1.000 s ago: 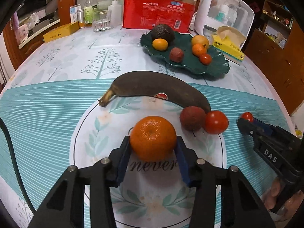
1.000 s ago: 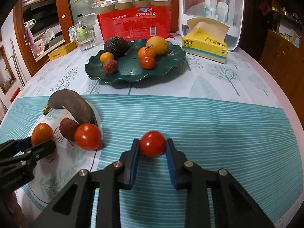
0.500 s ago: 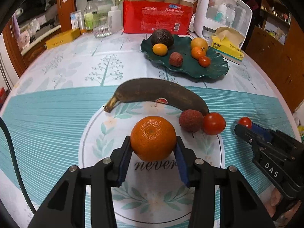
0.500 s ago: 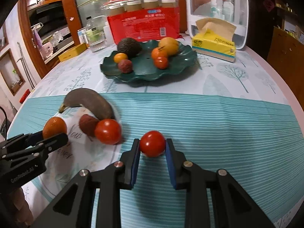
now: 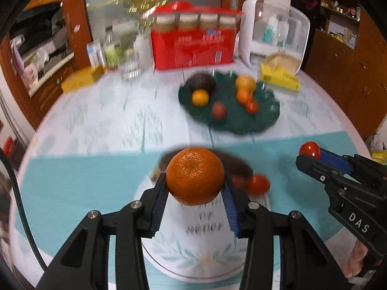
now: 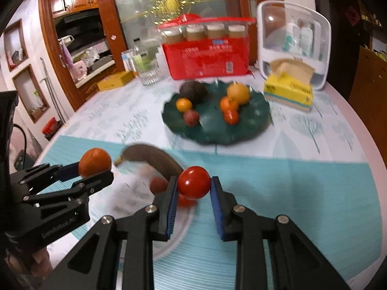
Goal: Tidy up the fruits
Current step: 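Carry mandarin and cherry tomato onto the green plate and open both tools, then withdraw both open tools back toward the white plate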
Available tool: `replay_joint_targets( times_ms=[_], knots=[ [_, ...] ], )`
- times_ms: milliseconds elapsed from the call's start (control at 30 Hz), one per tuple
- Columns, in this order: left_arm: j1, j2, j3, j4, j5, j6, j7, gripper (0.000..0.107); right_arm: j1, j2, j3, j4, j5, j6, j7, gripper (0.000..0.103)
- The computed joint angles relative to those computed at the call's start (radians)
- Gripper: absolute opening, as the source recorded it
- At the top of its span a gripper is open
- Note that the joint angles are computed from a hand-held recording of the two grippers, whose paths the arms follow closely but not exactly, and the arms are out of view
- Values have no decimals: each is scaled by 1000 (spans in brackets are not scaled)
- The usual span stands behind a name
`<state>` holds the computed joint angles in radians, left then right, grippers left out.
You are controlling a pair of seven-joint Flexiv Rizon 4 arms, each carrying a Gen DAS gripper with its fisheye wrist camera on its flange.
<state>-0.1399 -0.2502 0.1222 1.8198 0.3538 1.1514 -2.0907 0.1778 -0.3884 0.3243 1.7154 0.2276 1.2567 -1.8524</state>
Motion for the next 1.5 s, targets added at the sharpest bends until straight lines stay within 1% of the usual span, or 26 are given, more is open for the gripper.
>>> replay_joint_targets(
  times_ms=[100, 200, 300, 400, 500, 567, 633, 700, 833, 900, 1000, 1200, 1233, 1267, 1300, 1333, 1367, 1433, 1500],
  knots=[
    [32, 8, -22, -65, -56, -42, 89, 42, -16, -6, 11, -115, 10, -112, -13, 26],
    [55, -3, -31, -170, -95, -91, 157, 42, 12, -16, -27, -222, -16, -147, 3, 26],
    [53, -38, -17, -289, -74, -135, 163, 42, 36, -43, -58, -345, -45, -173, 31, 26],
    [61, -96, -10, -411, -75, -175, 172, 42, 60, -89, -86, -460, -86, -203, 64, 26],
    [91, -173, -30, -501, -151, -210, 226, 42, 85, -158, -114, -576, -136, -257, 103, 26],
    [99, -223, -36, -541, -189, -228, 251, 42, 100, -222, -131, -658, -165, -320, 136, 26],
    [105, -277, -39, -575, -222, -243, 271, 42, 98, -275, -123, -720, -165, -389, 141, 26],
    [111, -333, -45, -605, -260, -265, 287, 42, 105, -321, -128, -753, -170, -444, 151, 26],
    [122, -427, -60, -638, -335, -307, 313, 42, 118, -381, -135, -750, -181, -495, 150, 27],
    [121, -467, -61, -659, -355, -321, 325, 42, 127, -417, -142, -760, -192, -527, 151, 27],
    [115, -503, -58, -678, -366, -328, 345, 42, 135, -454, -143, -772, -200, -552, 147, 27],
    [111, -550, -60, -714, -390, -376, 372, 44, 146, -483, -154, -769, -217, -570, 154, 27],
    [113, -553, -62, -716, -394, -383, 380, 47, 146, -488, -154, -776, -220, -578, 152, 28],
    [114, -550, -65, -709, -397, -379, 389, 56, 146, -489, -152, -774, -221, -581, 147, 28],
    [111, -545, -63, -698, -394, -366, 393, 62, 147, -488, -152, -775, -223, -584, 148, 28],
    [108, -538, -59, -687, -390, -351, 393, 72, 146, -487, -153, -771, -223, -582, 149, 28],
    [105, -528, -55, -671, -385, -330, 393, 78, 146, -483, -152, -764, -222, -576, 148, 28],
    [99, -509, -51, -646, -376, -295, 400, 82, 139, -476, -145, -754, -214, -560, 139, 29],
    [96, -492, -48, -628, -373, -278, 407, 83, 134, -461, -138, -733, -205, -533, 128, 30]
  ],
)
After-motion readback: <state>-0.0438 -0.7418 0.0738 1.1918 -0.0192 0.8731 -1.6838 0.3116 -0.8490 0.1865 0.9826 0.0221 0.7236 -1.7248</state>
